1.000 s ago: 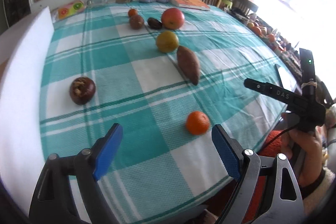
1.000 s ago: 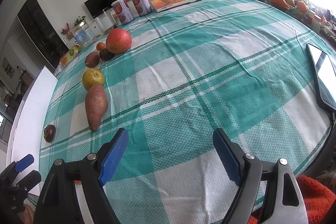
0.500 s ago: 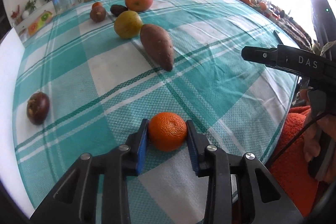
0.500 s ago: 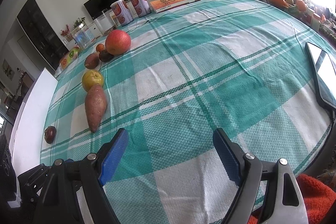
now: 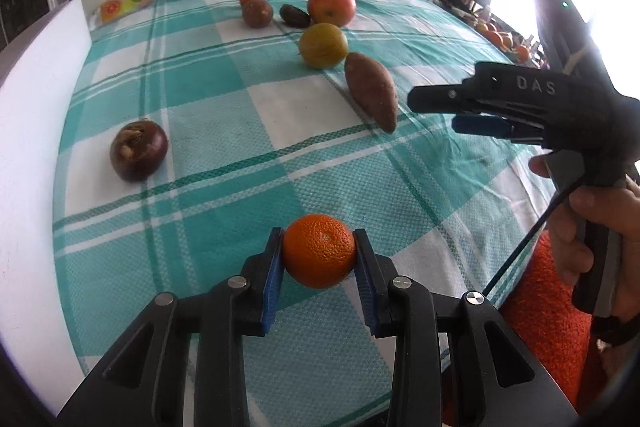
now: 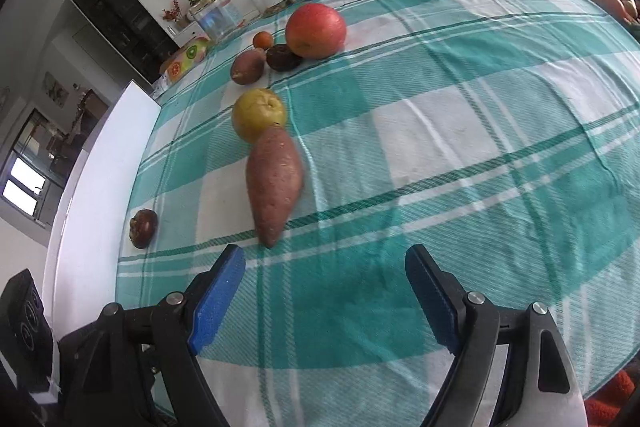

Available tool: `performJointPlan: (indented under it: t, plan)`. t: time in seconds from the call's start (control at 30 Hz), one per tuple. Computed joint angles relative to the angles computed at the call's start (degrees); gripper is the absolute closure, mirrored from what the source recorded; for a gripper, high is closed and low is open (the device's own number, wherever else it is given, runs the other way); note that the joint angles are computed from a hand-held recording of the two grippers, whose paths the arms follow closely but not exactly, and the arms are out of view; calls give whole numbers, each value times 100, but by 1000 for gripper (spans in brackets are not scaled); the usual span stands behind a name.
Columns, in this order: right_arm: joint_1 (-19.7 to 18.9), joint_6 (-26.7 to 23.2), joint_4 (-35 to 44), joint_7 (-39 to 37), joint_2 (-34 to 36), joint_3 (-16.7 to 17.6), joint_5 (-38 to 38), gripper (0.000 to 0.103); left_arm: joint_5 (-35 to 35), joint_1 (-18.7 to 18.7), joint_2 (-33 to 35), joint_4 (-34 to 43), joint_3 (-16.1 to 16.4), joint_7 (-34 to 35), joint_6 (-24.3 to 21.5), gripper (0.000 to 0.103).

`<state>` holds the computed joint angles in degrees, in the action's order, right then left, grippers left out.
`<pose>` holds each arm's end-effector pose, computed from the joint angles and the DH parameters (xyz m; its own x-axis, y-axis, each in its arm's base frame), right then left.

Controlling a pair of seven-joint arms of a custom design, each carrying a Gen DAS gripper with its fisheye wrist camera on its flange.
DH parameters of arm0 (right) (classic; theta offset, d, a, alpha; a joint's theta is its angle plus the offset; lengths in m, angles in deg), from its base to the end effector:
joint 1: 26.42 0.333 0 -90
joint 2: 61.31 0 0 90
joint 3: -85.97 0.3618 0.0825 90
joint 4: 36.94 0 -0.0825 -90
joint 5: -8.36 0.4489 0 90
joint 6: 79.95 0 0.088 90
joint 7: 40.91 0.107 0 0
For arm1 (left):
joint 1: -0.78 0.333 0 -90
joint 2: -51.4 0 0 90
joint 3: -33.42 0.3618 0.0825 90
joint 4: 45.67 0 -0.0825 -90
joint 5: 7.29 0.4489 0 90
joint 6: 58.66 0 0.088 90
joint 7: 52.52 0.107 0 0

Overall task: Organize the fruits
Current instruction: 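Carry the tangerine over the box with the left gripper while the right gripper grasps the sweet potato, then open the left gripper over the box while the right gripper releases the sweet potato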

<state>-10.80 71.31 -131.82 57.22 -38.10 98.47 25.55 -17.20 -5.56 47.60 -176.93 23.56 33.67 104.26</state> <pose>0.7059 0.3413 0.4576 0.1771 -0.8951 -0.4091 -0.8966 0.0247 -0.4422 0.5767 -0.1593 0.4547 -0.1195 -0.9794 0.1629 -0.8283 0.0078 -0.5603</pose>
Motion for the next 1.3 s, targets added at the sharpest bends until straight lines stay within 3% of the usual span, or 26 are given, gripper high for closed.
performJointPlan:
  t: [0.13,0.17,0.27,0.33,0.5,0.63,0.73,0.83,0.93,1.1,1.2,1.3]
  plan:
    - [386,-789,1384,571,837,-315,-742,26,-68,30,-167,-114,34,21,42,69]
    - [412,-1073,1722,587,1032,-317,-844,30,-85,40,-207,-145,39,25,54,69]
    - [613,-1809,2414,631,1380,-460,-1315,61,-191,51,-273,-187,60,86,43,69]
    - [680,-2044,2458,676,1332,-521,-1493,63,-331,41,-297,-193,89,185,12,69]
    - [224,-1508,1335,221,486,-65,-633,63,-1002,-86,-522,-216,205,713,-137,69]
    - [225,-1778,1066,59,248,39,-214,63,-1672,-172,-776,-122,390,1167,-550,69]
    - [274,-1420,963,-438,42,243,236,63,-2229,-123,-1149,-193,559,1410,-606,69]
    - [458,-1093,1310,-1065,49,492,608,63,-1868,328,-1574,-377,491,948,-325,69]
    - [771,-1000,1900,-1573,294,681,764,63,-1015,1114,-1947,-577,255,65,-160,69]
    - [1490,-1788,3276,-1841,1201,713,536,63,563,2506,-2213,-819,-247,-1475,-404,69]
    - [1978,-2270,4112,-1746,1826,525,126,63,1294,2922,-2104,-882,-384,-2110,-708,69]
    - [2344,-2688,4882,-1566,2397,313,-220,62,1600,2883,-1892,-892,-234,-2353,-974,69]
